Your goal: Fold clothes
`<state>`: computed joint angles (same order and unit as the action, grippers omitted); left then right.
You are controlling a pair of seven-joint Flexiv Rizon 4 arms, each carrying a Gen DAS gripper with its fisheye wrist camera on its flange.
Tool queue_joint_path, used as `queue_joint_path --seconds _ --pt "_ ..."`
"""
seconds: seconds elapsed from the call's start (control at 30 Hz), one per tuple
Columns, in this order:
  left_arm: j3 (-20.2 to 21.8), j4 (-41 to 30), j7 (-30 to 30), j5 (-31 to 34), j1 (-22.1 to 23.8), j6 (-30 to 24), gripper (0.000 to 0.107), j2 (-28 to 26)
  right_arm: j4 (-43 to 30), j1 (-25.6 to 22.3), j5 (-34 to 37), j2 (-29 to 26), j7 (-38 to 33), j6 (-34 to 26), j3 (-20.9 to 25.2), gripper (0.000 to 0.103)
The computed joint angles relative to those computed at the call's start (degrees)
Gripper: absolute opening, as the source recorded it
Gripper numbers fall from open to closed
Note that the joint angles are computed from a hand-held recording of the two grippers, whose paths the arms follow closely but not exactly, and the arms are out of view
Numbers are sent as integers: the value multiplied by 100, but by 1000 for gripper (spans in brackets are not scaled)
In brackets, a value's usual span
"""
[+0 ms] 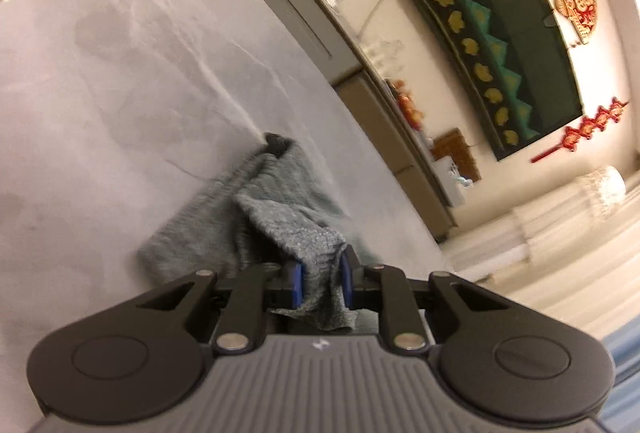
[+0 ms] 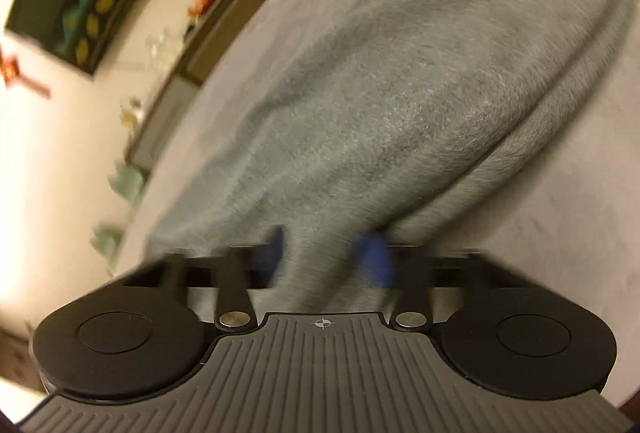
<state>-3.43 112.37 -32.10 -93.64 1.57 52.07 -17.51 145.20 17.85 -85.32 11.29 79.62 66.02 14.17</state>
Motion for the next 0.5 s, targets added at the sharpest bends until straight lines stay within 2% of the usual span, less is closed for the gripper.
queue_joint_path --seconds 0.07,0.1,0.2,0.3,0.33,0.37,0.4,0.43,0.47,0.5 --pt "56 31 -112 -26 82 -33 18 -11 112 332 1167 466 -901 -945 607 2" --pt "96 14 -274 336 116 -73 18 -75 182 455 1481 606 -1043 -1051 742 2" --pt "105 -35 -794 1354 174 -109 18 -218 360 588 1977 606 -1158 -973 818 2" --pt "14 -24 -734 1542 176 86 19 -161 404 524 1904 611 -1083 -930 783 3" --pt "-9 -36 -746 1631 197 37 19 -163 413 496 1854 614 -1048 -916 765 15" --pt "-25 -51 -745 1737 203 23 19 -174 422 468 1805 616 -1014 -903 747 22" --pt "-44 -60 -727 1821 186 82 19 -183 432 441 1754 619 -978 -890 727 41" --pt "-61 -71 -718 1900 166 156 18 -194 402 467 1976 622 -1172 -1097 772 51" --pt "-79 -86 -746 1929 131 321 17 -224 346 512 2287 620 -1451 -1414 839 50" --pt "-99 -107 -774 1954 99 498 16 -257 366 475 2285 628 -1578 -1443 781 44"
